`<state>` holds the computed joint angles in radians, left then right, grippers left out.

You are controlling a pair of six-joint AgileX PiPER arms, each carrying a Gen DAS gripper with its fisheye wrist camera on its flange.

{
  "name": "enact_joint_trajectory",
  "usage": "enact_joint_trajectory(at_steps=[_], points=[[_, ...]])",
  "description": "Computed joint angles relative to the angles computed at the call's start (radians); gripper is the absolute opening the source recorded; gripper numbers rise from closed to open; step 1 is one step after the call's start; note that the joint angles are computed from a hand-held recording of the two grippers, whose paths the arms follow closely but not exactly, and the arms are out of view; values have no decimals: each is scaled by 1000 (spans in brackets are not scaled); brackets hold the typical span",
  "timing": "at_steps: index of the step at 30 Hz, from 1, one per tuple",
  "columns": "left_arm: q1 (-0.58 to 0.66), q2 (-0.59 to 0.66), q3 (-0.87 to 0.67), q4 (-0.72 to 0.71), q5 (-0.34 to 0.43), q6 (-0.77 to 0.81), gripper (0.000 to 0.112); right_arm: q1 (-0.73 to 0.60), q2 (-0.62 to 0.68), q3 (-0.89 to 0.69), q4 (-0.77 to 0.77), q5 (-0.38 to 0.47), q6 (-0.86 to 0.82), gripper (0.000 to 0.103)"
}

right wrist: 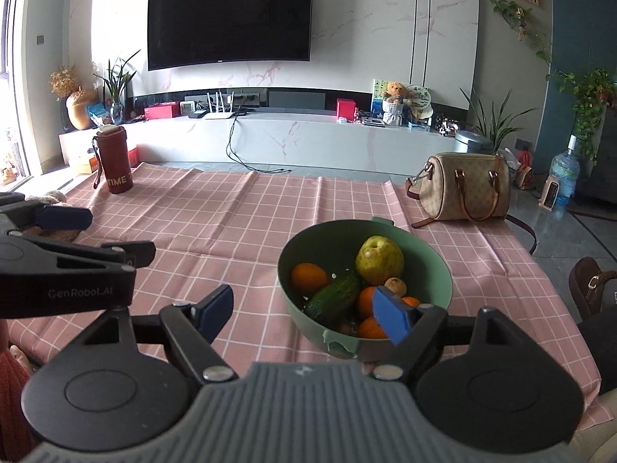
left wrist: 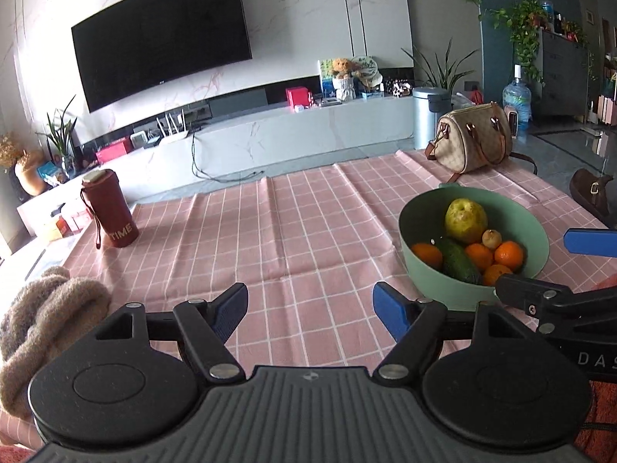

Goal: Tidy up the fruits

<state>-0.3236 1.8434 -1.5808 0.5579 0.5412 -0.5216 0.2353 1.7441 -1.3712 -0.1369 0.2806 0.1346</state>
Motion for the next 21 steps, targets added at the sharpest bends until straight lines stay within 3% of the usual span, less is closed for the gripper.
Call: enact_joint_trajectory(at_steps=[10, 21], points=[[24, 47, -7, -91, 49, 42, 87, 4, 46, 23, -91, -69, 111, 77], [31, 52, -8, -116, 70, 63, 87, -23, 52, 23, 193, -76, -124, 81]])
